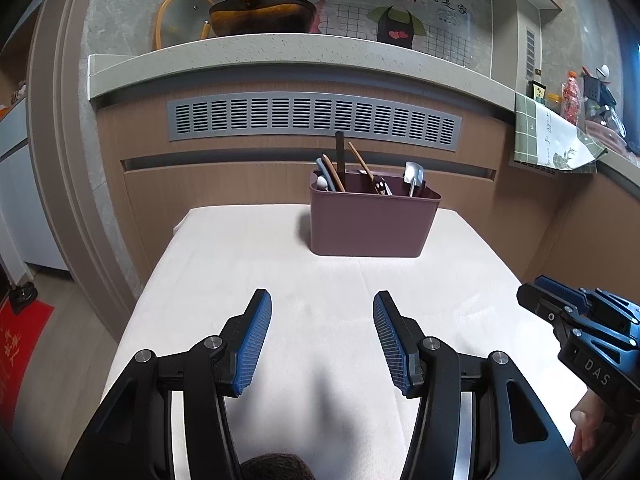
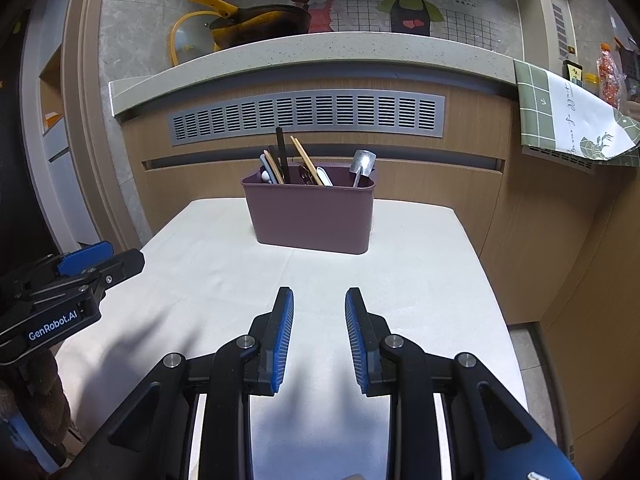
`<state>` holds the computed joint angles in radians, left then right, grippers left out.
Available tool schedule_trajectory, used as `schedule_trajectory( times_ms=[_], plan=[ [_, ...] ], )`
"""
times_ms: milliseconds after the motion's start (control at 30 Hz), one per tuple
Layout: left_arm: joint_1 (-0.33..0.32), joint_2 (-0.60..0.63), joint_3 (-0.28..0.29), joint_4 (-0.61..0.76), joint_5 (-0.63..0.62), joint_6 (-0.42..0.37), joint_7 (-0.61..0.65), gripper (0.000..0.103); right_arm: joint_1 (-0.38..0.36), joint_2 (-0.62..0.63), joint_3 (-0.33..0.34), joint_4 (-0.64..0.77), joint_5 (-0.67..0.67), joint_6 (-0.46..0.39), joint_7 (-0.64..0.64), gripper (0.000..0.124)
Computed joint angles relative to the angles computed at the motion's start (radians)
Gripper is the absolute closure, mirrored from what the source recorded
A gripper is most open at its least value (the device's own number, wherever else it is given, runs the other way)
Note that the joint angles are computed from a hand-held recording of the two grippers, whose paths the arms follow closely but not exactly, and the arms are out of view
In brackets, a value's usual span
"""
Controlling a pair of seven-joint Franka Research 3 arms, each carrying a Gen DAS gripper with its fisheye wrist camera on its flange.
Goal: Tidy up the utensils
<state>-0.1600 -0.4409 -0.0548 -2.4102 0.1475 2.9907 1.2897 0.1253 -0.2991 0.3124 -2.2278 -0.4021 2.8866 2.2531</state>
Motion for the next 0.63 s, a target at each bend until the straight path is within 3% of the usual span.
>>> schedule_trajectory(
  times_ms=[367, 633],
  plan=[
    [-0.015, 0.014, 0.011, 0.008, -0.023, -0.019, 0.029, 0.049, -0.009, -0.001, 0.001, 0.005, -0.02, -0.013, 0.029, 0.099],
    [-0.066, 0.021, 0.065, 0.003, -0.108, -0.029, 0.088, 0.049, 0.004, 0.007, -0.011, 0.016, -0.005, -0.026, 0.01, 0.099]
  ],
)
